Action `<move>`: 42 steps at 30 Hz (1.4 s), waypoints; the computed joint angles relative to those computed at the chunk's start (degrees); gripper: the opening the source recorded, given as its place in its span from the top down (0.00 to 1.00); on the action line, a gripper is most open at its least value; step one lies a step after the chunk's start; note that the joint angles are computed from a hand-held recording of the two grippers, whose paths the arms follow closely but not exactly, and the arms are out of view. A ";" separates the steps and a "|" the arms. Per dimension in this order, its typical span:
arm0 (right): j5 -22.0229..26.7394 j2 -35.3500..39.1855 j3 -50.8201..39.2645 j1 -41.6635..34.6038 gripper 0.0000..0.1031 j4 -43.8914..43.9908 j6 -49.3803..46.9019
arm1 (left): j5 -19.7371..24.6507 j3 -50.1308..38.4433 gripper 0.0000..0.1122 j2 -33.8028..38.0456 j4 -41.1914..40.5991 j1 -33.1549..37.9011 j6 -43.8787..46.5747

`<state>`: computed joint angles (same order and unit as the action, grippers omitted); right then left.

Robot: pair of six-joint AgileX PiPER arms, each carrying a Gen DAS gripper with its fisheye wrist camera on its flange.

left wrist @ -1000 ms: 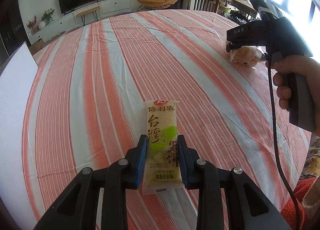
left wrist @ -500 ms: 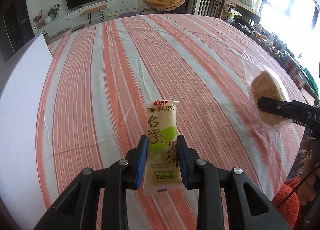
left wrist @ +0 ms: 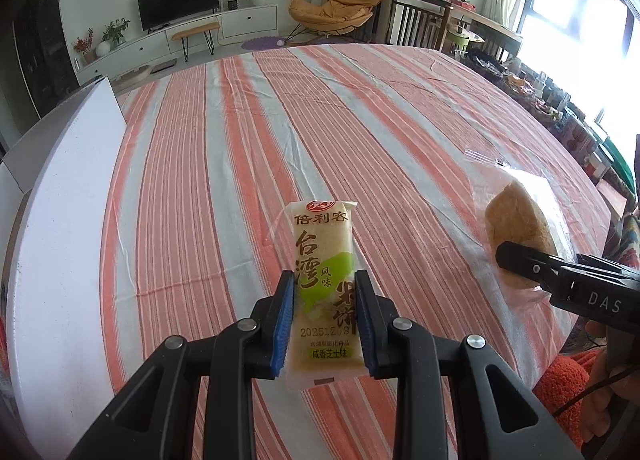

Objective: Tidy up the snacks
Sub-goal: 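Carry the rice-cracker pack and bread loaf over the white box, then open both grippers to drop the packs into the white box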

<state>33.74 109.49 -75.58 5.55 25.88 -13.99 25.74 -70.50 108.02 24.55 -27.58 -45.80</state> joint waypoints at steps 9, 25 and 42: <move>-2.93 -3.80 5.39 3.54 0.28 -2.55 4.75 | -6.19 8.89 0.75 -8.38 -16.22 2.09 13.42; -4.56 -15.71 12.80 7.77 0.28 3.01 -1.51 | -2.98 16.76 0.75 -33.26 -24.96 -0.62 18.64; 4.17 -15.77 -4.47 21.76 0.28 2.21 -1.71 | 19.71 19.68 0.75 -54.82 -60.07 53.76 62.77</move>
<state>37.91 93.72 -80.05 27.31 28.09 -15.70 45.45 -50.82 53.19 -35.51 26.18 16.97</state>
